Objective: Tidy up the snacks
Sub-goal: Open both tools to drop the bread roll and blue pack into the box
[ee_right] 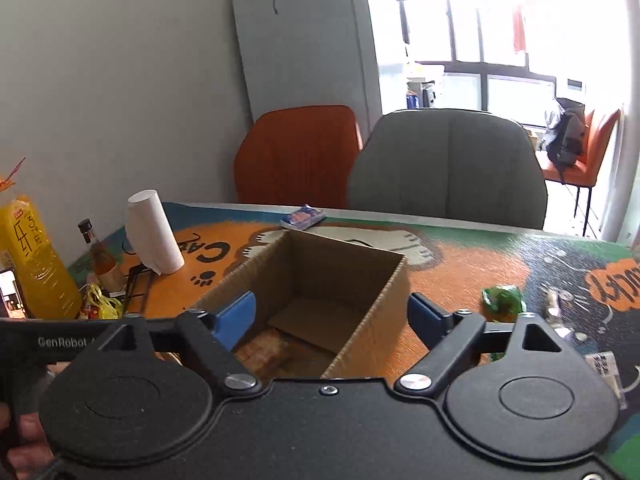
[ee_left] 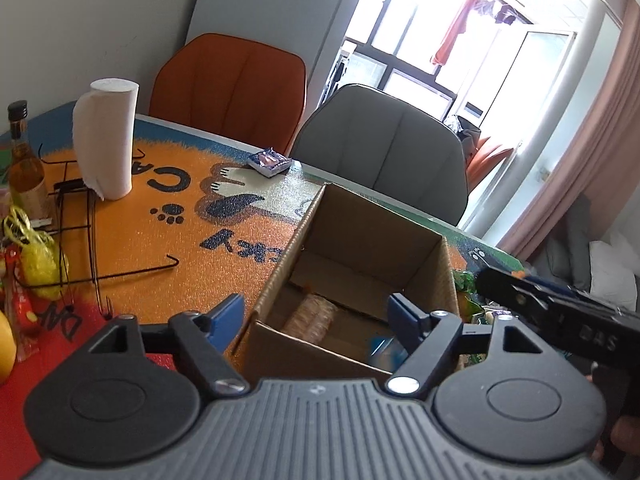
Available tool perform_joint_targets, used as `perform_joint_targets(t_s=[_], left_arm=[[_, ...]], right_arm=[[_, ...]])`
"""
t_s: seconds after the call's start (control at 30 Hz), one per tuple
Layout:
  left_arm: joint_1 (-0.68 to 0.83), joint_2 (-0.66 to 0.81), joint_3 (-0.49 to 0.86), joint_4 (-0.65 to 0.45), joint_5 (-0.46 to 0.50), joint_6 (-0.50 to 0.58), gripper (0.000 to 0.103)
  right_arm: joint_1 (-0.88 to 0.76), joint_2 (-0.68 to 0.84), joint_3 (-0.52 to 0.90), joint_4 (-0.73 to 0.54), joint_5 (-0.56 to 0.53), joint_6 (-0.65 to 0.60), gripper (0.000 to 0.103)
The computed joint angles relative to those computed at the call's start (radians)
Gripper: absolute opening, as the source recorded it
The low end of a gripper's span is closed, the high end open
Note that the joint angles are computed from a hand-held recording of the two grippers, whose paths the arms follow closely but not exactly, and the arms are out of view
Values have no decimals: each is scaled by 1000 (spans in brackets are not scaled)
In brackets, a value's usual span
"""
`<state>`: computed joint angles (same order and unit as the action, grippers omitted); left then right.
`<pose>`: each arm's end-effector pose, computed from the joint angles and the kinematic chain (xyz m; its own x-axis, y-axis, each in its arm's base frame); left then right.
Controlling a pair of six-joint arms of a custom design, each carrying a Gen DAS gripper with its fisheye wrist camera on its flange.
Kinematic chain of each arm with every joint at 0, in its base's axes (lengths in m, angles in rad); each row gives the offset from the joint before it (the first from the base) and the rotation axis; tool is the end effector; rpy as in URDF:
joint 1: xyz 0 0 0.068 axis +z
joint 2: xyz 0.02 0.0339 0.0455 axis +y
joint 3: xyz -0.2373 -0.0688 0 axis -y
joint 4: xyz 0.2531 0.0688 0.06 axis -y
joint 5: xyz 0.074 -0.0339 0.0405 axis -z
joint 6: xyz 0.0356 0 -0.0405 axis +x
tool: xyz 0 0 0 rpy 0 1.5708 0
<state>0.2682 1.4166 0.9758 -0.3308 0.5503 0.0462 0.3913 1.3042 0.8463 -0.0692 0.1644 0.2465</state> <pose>0.3066 0.0650 0.2215 -0.6654 -0.1420 -0.7329 0.1665 0.9288 -0.3311 0.2845 0.1111 0.2295 -0.5109 0.0496 -0.8582 -0.1246 0.9835 0.1311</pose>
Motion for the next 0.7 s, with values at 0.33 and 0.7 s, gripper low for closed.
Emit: perform_joint_targets(t_s=[0.33, 0.7], left_arm=[[-76, -98, -93, 41, -36, -33, 103], [-190, -184, -164, 50, -98, -41, 103]], right_arm=[[-81, -160, -109, -67, -45, 18, 101], [-216, -341, -211, -157, -128, 16, 103]])
